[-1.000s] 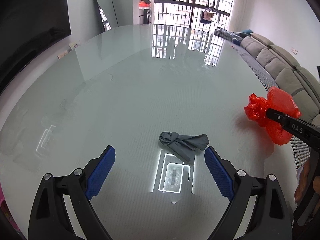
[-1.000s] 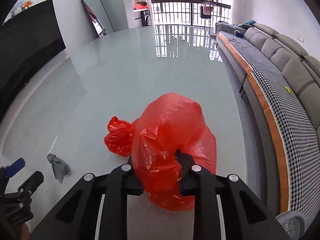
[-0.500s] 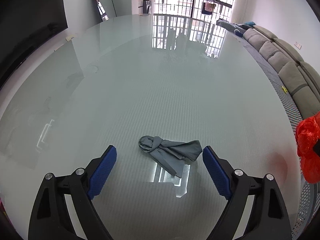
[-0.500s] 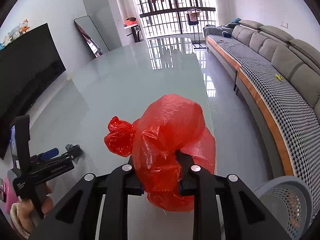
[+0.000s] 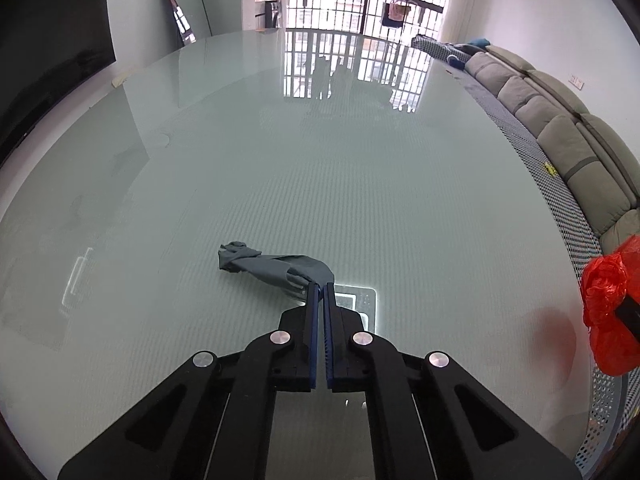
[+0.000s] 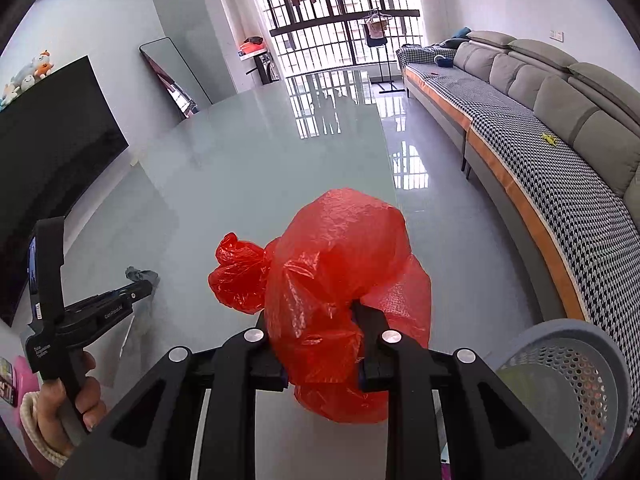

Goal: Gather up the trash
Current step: 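Grasp the red plastic bag with the right tool while the left tool grasps the grey cloth, then carry the red bag and grey cloth over the basket and open both tools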

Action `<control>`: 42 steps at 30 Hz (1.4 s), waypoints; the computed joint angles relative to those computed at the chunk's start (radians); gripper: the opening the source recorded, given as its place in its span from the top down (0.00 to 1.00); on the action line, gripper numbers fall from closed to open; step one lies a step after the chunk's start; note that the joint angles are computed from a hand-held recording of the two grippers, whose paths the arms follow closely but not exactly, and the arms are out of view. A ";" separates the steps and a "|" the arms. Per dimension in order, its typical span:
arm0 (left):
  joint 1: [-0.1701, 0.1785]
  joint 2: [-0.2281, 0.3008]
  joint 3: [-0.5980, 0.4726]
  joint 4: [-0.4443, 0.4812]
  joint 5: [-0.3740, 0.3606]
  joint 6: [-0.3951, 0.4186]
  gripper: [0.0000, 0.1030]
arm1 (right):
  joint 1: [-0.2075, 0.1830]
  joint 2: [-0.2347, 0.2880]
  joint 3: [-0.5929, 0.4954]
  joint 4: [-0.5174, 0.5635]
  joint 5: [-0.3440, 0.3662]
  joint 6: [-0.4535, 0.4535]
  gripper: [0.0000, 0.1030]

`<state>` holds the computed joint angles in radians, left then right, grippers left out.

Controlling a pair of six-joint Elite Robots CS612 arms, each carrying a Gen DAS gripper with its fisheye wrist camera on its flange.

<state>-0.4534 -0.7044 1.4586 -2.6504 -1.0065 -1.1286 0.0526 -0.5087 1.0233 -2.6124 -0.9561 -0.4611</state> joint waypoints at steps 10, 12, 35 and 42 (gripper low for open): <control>-0.050 0.002 -0.019 -0.088 0.027 0.125 0.97 | -0.037 -0.029 0.072 -0.089 -0.003 0.051 0.79; -0.061 0.013 -0.041 -0.116 0.016 0.169 0.97 | -0.049 -0.034 0.087 -0.113 -0.011 0.070 0.79; -0.165 0.235 -0.442 -0.118 -0.214 0.568 0.97 | -0.196 -0.050 0.190 -0.198 -0.217 0.175 0.78; -0.171 0.258 -0.496 -0.042 -0.221 0.574 0.94 | -0.199 -0.041 0.183 -0.170 -0.223 0.155 0.73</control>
